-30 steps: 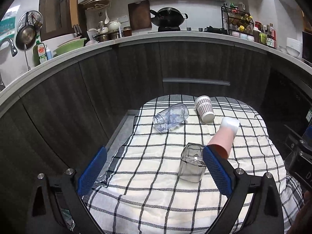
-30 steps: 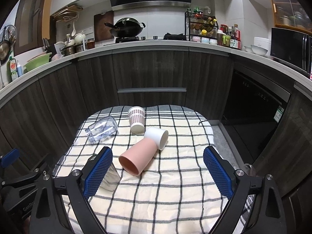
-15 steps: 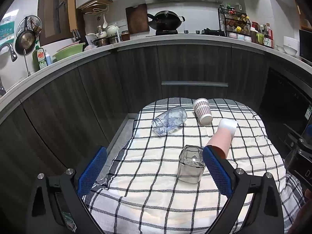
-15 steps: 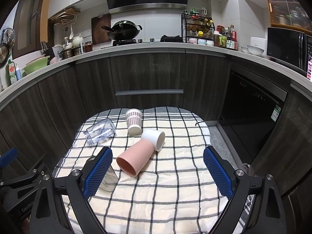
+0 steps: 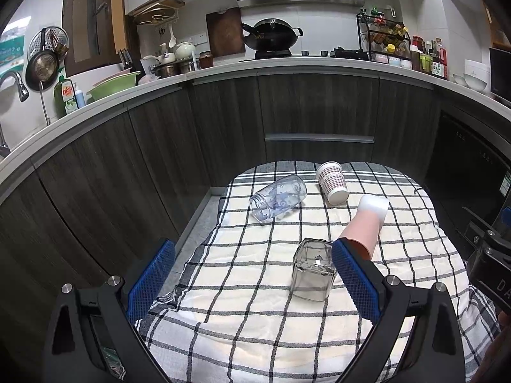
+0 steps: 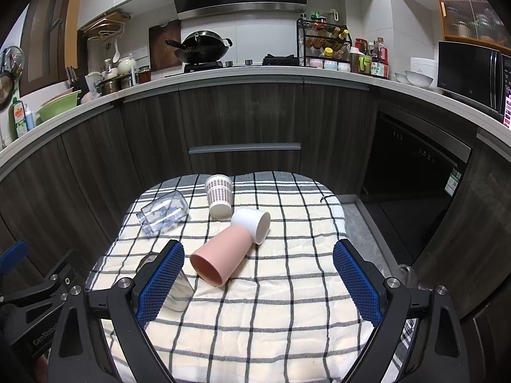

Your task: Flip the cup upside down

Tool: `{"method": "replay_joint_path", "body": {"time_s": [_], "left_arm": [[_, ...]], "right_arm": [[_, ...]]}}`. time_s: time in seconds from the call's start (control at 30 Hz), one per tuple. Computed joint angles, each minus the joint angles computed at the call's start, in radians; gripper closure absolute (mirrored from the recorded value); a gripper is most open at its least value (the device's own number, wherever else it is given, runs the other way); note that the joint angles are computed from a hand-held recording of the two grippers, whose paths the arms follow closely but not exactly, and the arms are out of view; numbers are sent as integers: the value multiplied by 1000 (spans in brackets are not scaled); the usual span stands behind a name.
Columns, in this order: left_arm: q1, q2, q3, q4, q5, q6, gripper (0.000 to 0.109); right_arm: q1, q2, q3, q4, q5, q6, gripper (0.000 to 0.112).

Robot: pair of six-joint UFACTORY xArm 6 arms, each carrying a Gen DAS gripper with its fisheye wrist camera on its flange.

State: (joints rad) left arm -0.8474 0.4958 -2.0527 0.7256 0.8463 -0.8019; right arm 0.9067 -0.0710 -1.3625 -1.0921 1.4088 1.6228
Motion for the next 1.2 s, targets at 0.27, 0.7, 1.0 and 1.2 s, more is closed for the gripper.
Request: {"method": "replay_joint_path", "body": {"time_s": [0.27,0.7,1.0,1.2], "left_arm": [[-2,-3,4,7,-3,-7,8],[-3,-9,6,6,-4,-6,8],[-2,-9,8,6,-9,-6,8],[-7,-8,2,20,4,-9,8]], "right_arm": [[-1,-1,0,-1,0,-1,18],[-3,-2,9,1,-8,6,18],[-3,-2,9,2,-8,4,18],[-2,-3,9,0,-6,5,18]]}}
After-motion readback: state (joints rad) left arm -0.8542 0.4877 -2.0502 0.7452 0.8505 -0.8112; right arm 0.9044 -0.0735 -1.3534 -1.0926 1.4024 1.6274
